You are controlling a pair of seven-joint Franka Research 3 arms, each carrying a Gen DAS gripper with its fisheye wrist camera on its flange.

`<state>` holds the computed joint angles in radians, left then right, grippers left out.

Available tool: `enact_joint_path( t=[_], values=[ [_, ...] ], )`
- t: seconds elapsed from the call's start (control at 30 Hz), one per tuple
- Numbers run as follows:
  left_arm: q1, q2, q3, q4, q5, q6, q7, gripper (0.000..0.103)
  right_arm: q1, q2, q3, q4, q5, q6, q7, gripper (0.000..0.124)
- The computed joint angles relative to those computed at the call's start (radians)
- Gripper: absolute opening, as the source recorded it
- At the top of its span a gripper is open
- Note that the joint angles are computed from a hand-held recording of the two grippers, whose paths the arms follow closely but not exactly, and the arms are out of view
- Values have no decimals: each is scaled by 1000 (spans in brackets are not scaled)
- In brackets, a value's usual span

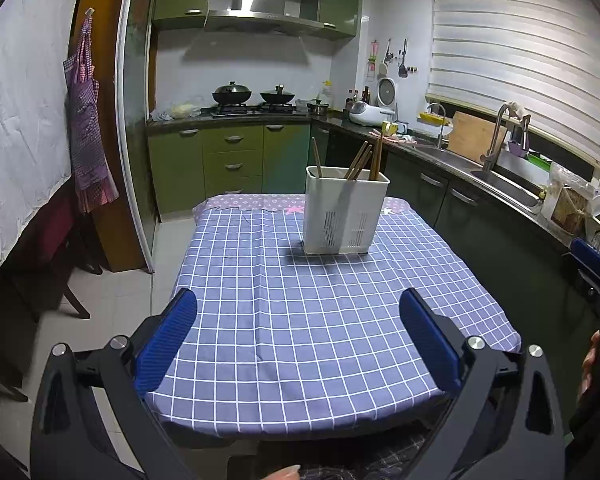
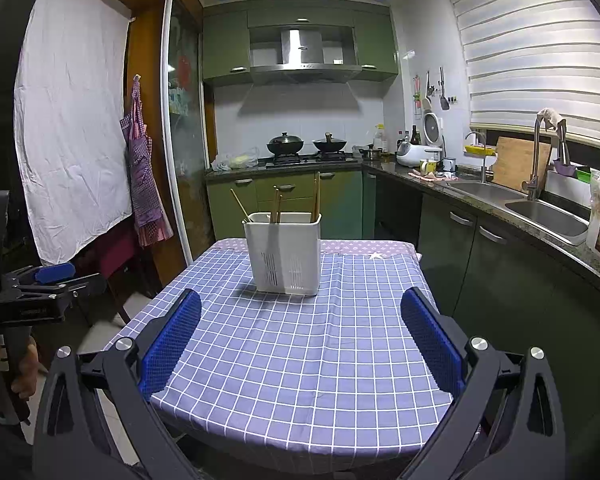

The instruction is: Organize utensils

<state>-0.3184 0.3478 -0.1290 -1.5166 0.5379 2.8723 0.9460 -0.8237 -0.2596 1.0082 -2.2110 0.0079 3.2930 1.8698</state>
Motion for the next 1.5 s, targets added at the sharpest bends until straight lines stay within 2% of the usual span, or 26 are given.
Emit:
enact_joint_path(
  t=[0.57,0.83,1.07,1.27,1.4,1.5],
  values=[
    [2,4,-2,5,-9,0,15,96,-1,5,2,1,-2,0,0,98],
    [2,6,-3,8,-15,3,25,96,-32,5,36,-1,7,8,-2,98],
    [0,4,-1,5,-9,0,30,96,-27,10,32,0,11,7,-9,98],
    [12,8,-18,9,-42,-3,59,96,-61,15,69,3,14,11,-10,98],
    [24,11,-34,10,-75,-3,94,96,-61,16,70,3,15,11,-12,98],
    [2,13,-6,18,-48,-16,73,96,-67,18,77,4,16,11,-14,98]
  ],
)
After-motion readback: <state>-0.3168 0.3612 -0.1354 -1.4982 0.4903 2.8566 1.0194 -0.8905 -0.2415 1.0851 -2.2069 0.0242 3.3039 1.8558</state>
